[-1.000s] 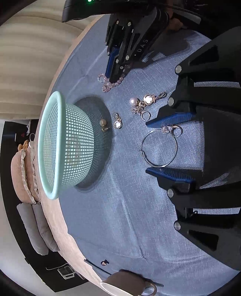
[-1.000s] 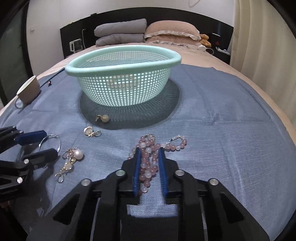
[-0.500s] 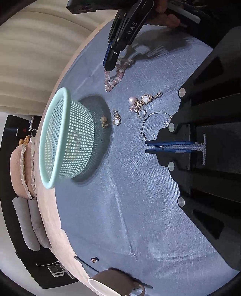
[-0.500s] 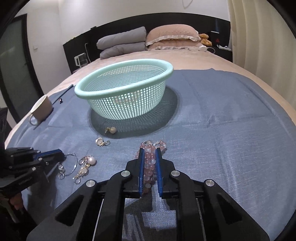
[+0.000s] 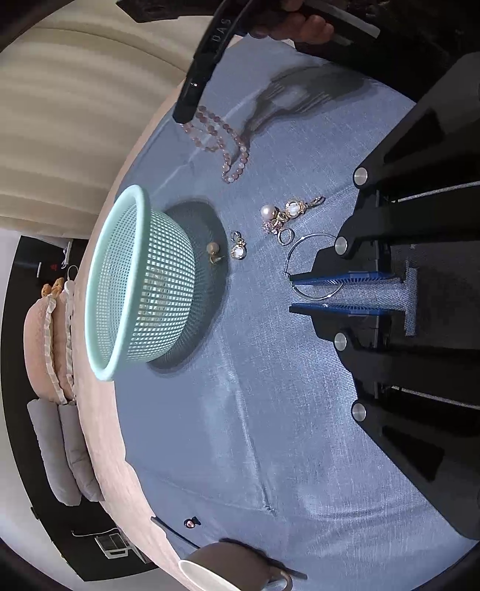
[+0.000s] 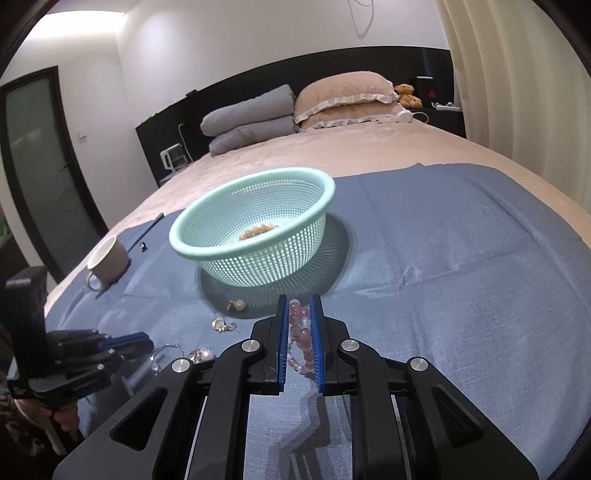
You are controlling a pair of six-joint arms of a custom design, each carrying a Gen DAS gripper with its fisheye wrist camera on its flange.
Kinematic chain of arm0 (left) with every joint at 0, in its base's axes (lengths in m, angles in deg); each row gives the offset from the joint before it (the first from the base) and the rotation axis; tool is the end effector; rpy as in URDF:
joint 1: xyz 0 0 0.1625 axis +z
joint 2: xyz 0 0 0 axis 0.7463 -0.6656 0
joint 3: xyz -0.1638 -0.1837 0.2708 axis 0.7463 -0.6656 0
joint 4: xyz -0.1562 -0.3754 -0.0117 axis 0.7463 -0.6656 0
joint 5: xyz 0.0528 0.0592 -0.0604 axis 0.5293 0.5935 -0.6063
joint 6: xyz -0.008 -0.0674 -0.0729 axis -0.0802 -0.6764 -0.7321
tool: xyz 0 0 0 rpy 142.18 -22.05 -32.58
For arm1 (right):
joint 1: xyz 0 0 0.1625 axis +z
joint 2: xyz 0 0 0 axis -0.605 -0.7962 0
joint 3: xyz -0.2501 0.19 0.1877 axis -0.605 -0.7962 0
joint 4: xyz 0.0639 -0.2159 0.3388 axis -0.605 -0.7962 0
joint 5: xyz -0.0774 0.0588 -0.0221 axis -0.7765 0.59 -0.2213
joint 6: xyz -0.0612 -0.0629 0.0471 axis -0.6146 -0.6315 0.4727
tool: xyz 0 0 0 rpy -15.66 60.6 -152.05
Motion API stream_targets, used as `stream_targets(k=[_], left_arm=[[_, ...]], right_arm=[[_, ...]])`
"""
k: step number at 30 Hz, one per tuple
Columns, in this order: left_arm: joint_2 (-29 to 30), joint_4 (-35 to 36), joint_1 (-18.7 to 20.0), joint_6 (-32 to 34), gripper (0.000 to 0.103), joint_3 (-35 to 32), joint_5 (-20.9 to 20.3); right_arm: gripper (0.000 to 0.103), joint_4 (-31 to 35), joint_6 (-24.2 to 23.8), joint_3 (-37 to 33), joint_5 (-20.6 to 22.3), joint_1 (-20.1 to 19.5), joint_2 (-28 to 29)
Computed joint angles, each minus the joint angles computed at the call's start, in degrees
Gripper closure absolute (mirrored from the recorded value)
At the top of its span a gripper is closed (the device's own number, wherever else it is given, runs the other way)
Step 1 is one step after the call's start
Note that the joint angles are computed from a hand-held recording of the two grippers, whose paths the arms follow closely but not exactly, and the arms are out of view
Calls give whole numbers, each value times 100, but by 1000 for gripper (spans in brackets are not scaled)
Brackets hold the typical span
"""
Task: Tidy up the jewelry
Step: 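Carry the hoop and necklace over the basket and open both grippers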
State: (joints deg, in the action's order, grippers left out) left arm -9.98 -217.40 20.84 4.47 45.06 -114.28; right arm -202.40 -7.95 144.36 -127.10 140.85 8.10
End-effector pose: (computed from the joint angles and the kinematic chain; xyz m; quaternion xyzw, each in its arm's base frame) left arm -0.0357 -0.6570 0.2487 0.1204 0.8765 -0.3447 0.3138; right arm 0.3029 -0.7436 0.0692 0.3392 -0.8829 0.3038 0.1146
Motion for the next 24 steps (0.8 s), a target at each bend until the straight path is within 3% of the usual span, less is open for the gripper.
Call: stream_targets(k=[3, 6, 8, 9, 10, 12, 21, 24], left_arm=[[77, 192, 58, -15, 86, -107, -57], [98, 344, 88, 127, 73, -181, -238], [171, 445, 69, 252, 70, -256, -135], [229, 474, 38, 364, 73, -291, 7], [277, 472, 8, 445, 92, -322, 125], [270, 624, 30, 354, 100, -376, 7], [-10, 709, 21, 92, 101, -328, -451], [-107, 642, -86, 147, 101, -263, -420]], right_arm=[[92, 39, -39, 7, 33, 1, -3], [92, 88, -59, -8, 23, 0, 6], [92, 93, -74, -7, 27, -2, -1], [92, 94, -72, -9, 39, -7, -7], [92, 101, -64, -8, 45, -7, -13], [92, 91, -67, 1, 36, -5, -23], [92, 102, -20, 2, 110, -11, -46], [92, 118, -26, 0, 181, 3, -73]])
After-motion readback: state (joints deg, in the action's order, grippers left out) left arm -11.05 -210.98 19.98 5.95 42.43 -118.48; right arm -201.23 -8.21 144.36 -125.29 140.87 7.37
